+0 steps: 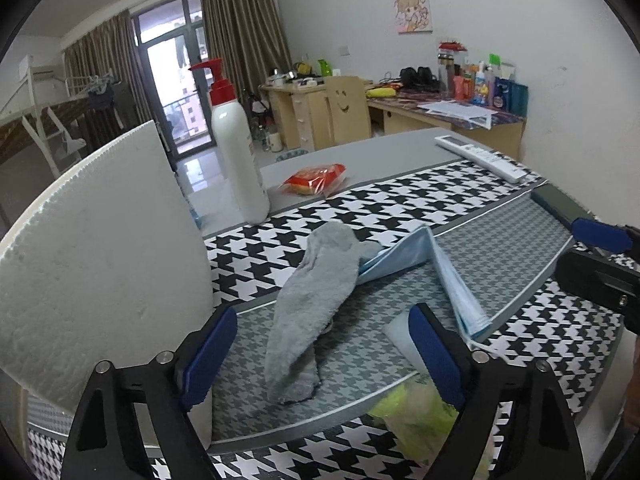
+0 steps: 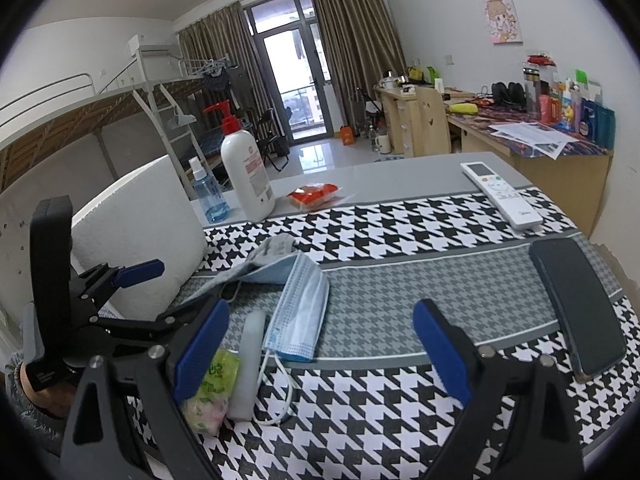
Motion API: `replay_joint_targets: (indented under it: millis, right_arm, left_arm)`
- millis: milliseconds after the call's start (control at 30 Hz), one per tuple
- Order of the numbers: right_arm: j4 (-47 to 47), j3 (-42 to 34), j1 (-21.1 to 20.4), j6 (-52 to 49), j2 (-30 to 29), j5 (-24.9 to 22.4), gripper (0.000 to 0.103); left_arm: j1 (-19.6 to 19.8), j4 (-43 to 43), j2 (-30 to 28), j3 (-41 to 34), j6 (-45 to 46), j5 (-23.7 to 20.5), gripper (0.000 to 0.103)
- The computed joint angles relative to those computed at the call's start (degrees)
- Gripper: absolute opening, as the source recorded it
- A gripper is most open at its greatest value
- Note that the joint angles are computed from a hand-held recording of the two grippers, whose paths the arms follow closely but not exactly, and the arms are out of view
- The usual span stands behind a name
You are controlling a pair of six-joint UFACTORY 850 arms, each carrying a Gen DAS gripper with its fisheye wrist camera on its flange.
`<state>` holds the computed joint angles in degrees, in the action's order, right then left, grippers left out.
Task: Organize soft objects
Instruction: 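Lower the left gripper onto the grey sock and close on it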
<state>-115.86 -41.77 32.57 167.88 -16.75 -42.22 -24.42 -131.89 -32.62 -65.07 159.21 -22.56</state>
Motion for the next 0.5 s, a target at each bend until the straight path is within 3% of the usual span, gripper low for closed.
replay_joint_targets:
  millis: [67,267,500]
  right_arm:
    - [-0.38,-0.40,-0.31,0.01,-0.32,0.63,0.095]
    - [-0.94,-1.37,-0.99,-0.46,-1.12,2.03,0.095]
    - [-0.41,-3.15,-2.07,-2.30,-2.33,4.43,0.095]
  left_arm:
    - [-0.38,-3.63,-0.47,-0.48,3.22,1.12,0.080]
    - [-0.79,-3.61,-2.74,-3.28,1.60,5.46,0.067]
    - [-0.95,3.55,-4.59,-5.51,-5.46,8.36,0.045]
